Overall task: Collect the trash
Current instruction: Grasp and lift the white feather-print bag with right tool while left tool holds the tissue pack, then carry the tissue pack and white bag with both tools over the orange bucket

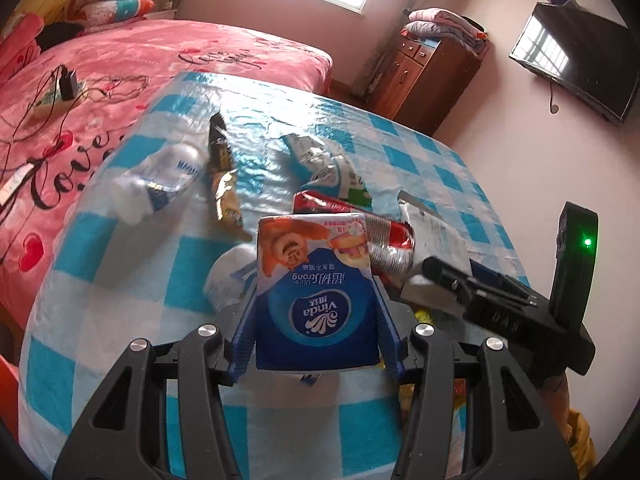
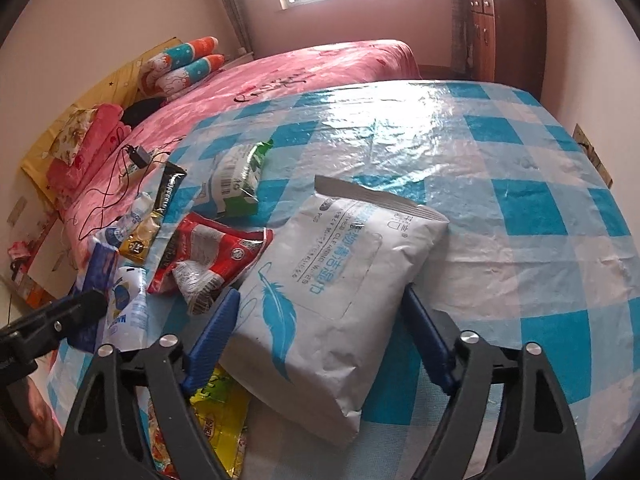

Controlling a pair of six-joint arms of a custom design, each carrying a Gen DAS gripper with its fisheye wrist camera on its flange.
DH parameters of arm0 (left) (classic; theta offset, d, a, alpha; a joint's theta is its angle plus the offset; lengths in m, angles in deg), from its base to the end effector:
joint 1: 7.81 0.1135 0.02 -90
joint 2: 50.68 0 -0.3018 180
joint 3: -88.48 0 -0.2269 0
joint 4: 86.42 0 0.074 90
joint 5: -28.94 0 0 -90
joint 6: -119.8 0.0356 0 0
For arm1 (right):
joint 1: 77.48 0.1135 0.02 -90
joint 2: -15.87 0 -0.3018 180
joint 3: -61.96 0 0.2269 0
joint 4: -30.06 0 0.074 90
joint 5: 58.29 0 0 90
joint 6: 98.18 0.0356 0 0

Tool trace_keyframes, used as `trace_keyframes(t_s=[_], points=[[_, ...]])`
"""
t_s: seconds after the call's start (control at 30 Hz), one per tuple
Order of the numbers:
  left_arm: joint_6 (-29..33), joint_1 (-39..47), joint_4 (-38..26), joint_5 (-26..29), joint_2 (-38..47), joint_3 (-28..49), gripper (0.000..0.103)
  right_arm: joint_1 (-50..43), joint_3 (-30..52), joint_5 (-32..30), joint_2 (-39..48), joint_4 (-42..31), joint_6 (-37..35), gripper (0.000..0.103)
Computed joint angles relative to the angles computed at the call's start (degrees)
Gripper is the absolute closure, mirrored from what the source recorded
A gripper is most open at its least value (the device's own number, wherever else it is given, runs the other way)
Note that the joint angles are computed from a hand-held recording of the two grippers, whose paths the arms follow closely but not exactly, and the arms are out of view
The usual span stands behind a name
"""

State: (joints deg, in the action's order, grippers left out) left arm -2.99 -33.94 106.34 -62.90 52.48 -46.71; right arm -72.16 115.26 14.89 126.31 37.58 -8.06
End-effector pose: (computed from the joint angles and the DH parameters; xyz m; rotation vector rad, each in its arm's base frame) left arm 0.2559 -0.1243 0.1359 -0.1560 2.4088 -0.4508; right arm 0.3162 0.0398 0.1234 -0.2415 2.4146 0.4001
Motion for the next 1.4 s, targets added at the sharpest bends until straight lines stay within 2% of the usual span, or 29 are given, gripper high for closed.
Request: trace_keyframes(t_s=[0.1, 0.2, 0.3, 0.57, 0.7, 1.1, 1.4], points=[[0.1, 0.5, 2.1, 0.3, -0.7, -2.4, 0.05, -0.4, -0.3, -0.5, -0.1, 0.7, 0.3, 0.03], [0.2, 1.4, 3.8, 1.0, -1.8, -4.5, 0.05, -1.0, -0.8, -0.9, -0.2, 1.9, 0.8, 0.04], [0.3, 1.5, 4.7, 1.1, -2.7, -5.8, 0.05, -1.4, -1.5, -1.0, -0.6, 2.9, 1.2, 0.045], [-0.1, 2.0, 7.4, 1.9, -4.4, -9.4, 0.05, -1.9, -6.0, 1.4, -3.5, 8.6, 2.1, 0.053], [-0.2, 2.5, 9.2, 2.1, -5.5, -11.6, 0.05, -2.8, -7.1, 1.6, -6.2, 9.0, 2.5, 0.055], [0.6, 6.0, 12.6, 3.4, -12.2, -18.9, 0.05, -3.3, -6.7, -1.3, -17.2, 3.0, 4.5, 0.057], [2.3, 13.1, 12.6, 6.0, -19.6, -25.1, 0.05, 5.0, -3.5, -5.0, -21.8, -3.7, 8.5, 0.057]])
